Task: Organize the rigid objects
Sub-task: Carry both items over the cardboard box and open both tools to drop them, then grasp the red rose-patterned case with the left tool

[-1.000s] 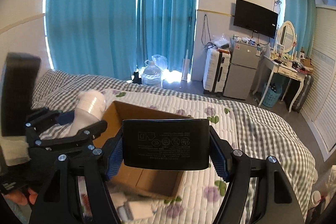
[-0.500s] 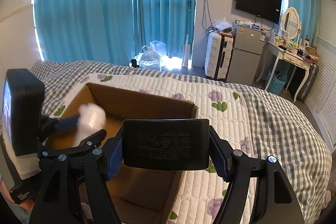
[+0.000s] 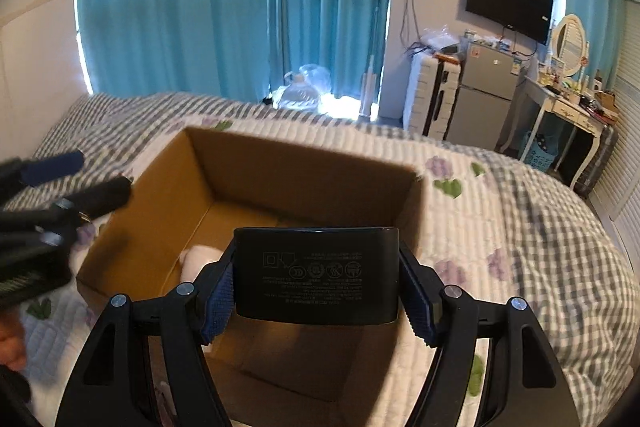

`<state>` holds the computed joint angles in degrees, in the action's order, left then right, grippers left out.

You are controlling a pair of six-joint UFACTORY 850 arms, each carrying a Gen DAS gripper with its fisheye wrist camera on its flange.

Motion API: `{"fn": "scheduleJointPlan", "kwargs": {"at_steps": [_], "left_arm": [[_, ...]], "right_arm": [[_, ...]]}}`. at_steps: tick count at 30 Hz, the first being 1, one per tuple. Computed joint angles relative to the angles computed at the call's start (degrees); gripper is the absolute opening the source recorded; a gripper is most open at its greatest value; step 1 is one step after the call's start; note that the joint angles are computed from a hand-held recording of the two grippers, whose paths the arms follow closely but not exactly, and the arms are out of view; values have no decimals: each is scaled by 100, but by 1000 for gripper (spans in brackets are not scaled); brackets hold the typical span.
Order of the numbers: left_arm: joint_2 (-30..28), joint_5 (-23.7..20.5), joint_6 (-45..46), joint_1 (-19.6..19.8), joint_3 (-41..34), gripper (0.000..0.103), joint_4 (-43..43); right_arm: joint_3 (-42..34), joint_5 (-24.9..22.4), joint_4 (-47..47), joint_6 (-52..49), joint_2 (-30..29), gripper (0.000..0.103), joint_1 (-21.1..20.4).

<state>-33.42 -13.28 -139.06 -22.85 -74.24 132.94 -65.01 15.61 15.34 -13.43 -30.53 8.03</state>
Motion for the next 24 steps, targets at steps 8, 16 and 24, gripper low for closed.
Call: {"fn": "scheduleJointPlan", "kwargs": {"at_steps": [8, 16, 24], "left_arm": [[684, -88, -522, -22, 857, 94, 315], [1338, -145, -569, -152, 1801, 96, 248], [1124, -271, -759, -317, 2212, 96, 113]], "right_arm": [[676, 588, 1317, -1120, 668, 88, 173], [1937, 876, 2768, -2316, 1907, 94, 494], [2560, 896, 2367, -1369, 1887, 94, 547]]}}
